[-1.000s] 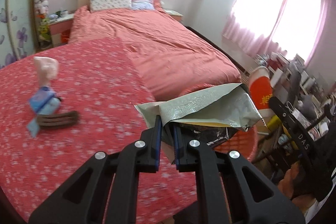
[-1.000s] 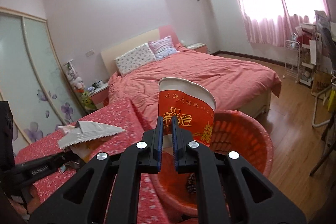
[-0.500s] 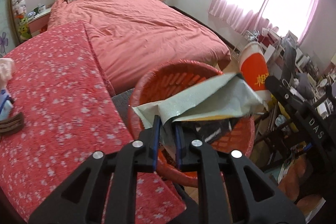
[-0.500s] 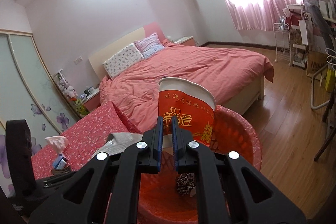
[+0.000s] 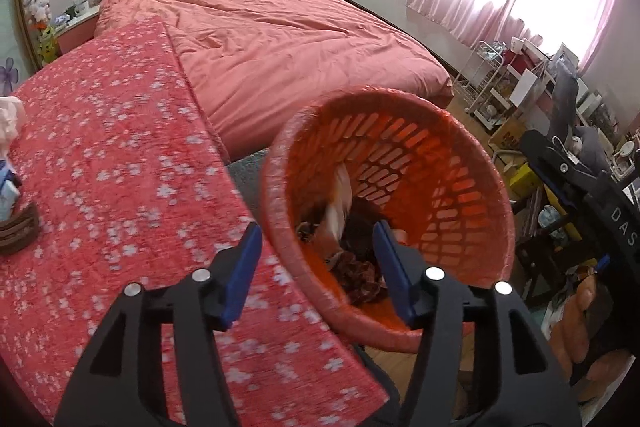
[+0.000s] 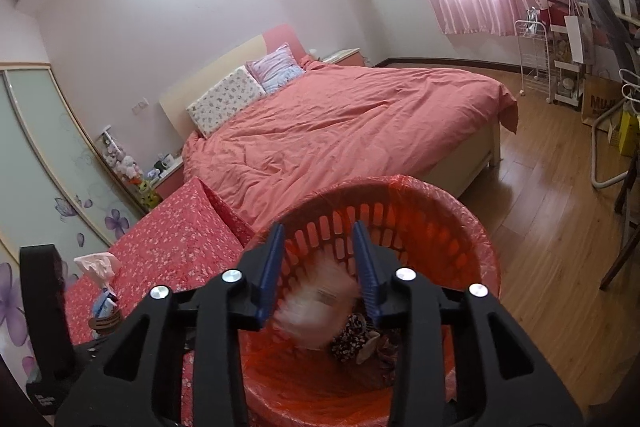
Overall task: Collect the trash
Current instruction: 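Carry bag and cup to the orange basket and open both tools inside it, then grasp the brown comb with the right tool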
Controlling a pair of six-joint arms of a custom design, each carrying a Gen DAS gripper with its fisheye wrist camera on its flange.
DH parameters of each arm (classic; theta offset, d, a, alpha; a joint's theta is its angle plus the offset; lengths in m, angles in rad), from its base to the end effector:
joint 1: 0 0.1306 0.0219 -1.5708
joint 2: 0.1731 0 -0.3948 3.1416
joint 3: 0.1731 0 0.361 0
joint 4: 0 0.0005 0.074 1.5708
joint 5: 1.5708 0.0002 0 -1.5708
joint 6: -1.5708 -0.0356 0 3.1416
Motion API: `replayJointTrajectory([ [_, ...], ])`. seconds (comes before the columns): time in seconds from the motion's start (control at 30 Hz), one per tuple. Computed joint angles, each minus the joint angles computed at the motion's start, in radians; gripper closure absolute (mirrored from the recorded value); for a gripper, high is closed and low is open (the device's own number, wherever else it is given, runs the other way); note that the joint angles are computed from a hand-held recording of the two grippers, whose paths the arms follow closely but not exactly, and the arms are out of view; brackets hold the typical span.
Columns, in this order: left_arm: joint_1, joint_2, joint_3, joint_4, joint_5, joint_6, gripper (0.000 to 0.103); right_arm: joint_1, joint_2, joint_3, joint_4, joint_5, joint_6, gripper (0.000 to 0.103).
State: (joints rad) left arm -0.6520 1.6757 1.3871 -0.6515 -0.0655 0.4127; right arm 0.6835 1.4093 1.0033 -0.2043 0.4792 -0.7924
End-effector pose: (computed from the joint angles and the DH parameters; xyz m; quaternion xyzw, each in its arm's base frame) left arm 0.4309 -0.3267 0.3189 0.1033 0.9446 -0.1305 0.2829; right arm 0.3554 0.2676 0.3221 0.1564 0.8543 0.1462 0.4736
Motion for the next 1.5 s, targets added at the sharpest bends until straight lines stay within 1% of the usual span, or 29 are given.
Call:
replayJointTrajectory([
  [0.1, 0.01, -0.034, -0.029, -0.004, -0.027, -0.01, 0.043, 0.023, 0.013, 0.03, -0.035, 0.035, 0.024, 0.059],
  [0.17, 0.024, -0.065, -0.063, -0.001, -0.052, -0.016, 0.042, 0.031, 0.021, 0.045, -0.046, 0.041, 0.046, 0.058],
  [0.33, 0.087, -0.164, -0.171, 0.012, -0.105, -0.033, 0.042, 0.06, 0.055, 0.097, -0.07, 0.022, 0.095, 0.058],
  [0.47, 0.158, -0.242, -0.246, 0.017, -0.133, -0.046, 0.042, 0.093, 0.105, 0.164, -0.092, -0.018, 0.126, 0.058],
  [0.57, 0.24, -0.308, -0.308, 0.022, -0.152, -0.055, 0.041, 0.125, 0.159, 0.234, -0.114, -0.052, 0.147, 0.058],
  [0.67, 0.315, -0.347, -0.339, 0.021, -0.168, -0.055, 0.041, 0.159, 0.219, 0.31, -0.135, -0.087, 0.171, 0.058],
  [0.7, 0.359, -0.364, -0.354, 0.02, -0.173, -0.056, 0.041, 0.167, 0.235, 0.33, -0.14, -0.097, 0.176, 0.058],
  [0.73, 0.383, -0.376, -0.367, 0.023, -0.174, -0.052, 0.041, 0.183, 0.267, 0.37, -0.152, -0.118, 0.187, 0.058],
  [0.8, 0.459, -0.406, -0.392, 0.025, -0.165, -0.056, 0.041, 0.207, 0.317, 0.435, -0.173, -0.142, 0.199, 0.058],
  [0.83, 0.48, -0.417, -0.403, 0.029, -0.168, -0.057, 0.041, 0.219, 0.344, 0.471, -0.186, -0.155, 0.208, 0.058],
  [1.03, 0.649, -0.481, -0.457, 0.04, -0.17, -0.114, 0.041, 0.27, 0.498, 0.694, -0.288, -0.211, 0.239, 0.058],
  [1.17, 0.755, -0.502, -0.474, 0.043, -0.126, -0.144, 0.04, 0.298, 0.613, 0.878, -0.388, -0.231, 0.26, 0.058],
  [1.27, 0.804, -0.513, -0.481, 0.041, -0.093, -0.156, 0.039, 0.316, 0.71, 1.042, -0.49, -0.224, 0.278, 0.058],
  [1.3, 0.812, -0.513, -0.483, 0.043, -0.088, -0.159, 0.039, 0.321, 0.742, 1.098, -0.526, -0.218, 0.289, 0.06],
  [1.33, 0.819, -0.51, -0.483, 0.045, -0.083, -0.16, 0.039, 0.324, 0.767, 1.142, -0.557, -0.216, 0.299, 0.065],
  [1.37, 0.821, -0.514, -0.487, 0.046, -0.08, -0.159, 0.039, 0.326, 0.784, 1.172, -0.579, -0.211, 0.304, 0.067],
  [1.4, 0.83, -0.513, -0.487, 0.046, -0.07, -0.162, 0.038, 0.328, 0.809, 1.214, -0.612, -0.199, 0.314, 0.071],
  [1.43, 0.834, -0.514, -0.488, 0.045, -0.067, -0.163, 0.038, 0.329, 0.818, 1.228, -0.628, -0.191, 0.32, 0.078],
  [1.47, 0.836, -0.514, -0.49, 0.046, -0.063, -0.163, 0.038, 0.329, 0.831, 1.249, -0.655, -0.177, 0.325, 0.081],
  [1.5, 0.839, -0.513, -0.49, 0.047, -0.059, -0.165, 0.038, 0.329, 0.826, 1.24, -0.66, -0.166, 0.327, 0.086],
])
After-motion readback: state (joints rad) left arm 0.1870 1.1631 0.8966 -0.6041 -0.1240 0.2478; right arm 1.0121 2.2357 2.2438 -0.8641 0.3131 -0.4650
